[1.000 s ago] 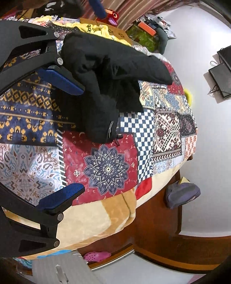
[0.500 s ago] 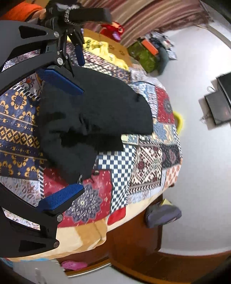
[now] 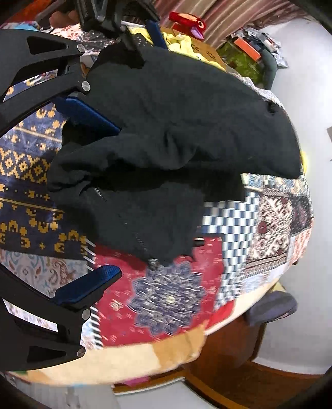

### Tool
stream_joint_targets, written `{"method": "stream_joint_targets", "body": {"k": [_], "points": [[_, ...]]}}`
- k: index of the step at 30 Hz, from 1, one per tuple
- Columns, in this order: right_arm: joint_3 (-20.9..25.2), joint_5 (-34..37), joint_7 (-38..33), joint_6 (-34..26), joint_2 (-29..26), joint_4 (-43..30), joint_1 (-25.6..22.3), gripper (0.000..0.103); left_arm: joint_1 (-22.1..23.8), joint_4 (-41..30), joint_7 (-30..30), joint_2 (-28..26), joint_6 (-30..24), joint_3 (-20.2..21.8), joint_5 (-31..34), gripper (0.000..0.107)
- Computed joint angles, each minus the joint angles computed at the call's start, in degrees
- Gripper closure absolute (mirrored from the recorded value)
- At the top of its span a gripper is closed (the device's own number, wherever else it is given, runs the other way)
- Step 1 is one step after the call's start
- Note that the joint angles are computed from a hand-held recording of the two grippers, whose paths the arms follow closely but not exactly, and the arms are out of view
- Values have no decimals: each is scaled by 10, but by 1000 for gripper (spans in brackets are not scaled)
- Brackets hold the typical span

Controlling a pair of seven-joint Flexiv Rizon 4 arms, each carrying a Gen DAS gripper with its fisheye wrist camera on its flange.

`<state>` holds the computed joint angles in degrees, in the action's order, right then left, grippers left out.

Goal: Fold large clothes

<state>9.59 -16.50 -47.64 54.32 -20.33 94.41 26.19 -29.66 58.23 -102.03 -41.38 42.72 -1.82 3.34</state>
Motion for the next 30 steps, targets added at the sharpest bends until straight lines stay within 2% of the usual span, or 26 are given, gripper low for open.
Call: {"method": "stream_joint_targets", "body": {"k": [3,7,10,12,15,24,30], "points": [[-19,-42,11,6,-11,-27,12,3,5,8,-2,4,6,-5,-10,23],[-27,-49,18,12,-43,-70,14,3,-1,10,-10,5,10,1,-1,23],[-15,-18,-1,-9,-76,-111,5,3,2,12,-10,6,9,-2,-4,23],[-1,17,-29,-47,-102,-146,-5,3,3,10,-8,6,5,-3,-6,23],[6,48,-54,-79,-114,-161,-8,3,1,9,-7,5,5,-2,-3,23],[-4,53,-44,-62,-53,-107,-6,3,9,21,-12,14,6,-8,-15,22],[0,53,-38,-5,-10,-49,-16,2,18,42,-34,40,14,-1,-17,22]]}}
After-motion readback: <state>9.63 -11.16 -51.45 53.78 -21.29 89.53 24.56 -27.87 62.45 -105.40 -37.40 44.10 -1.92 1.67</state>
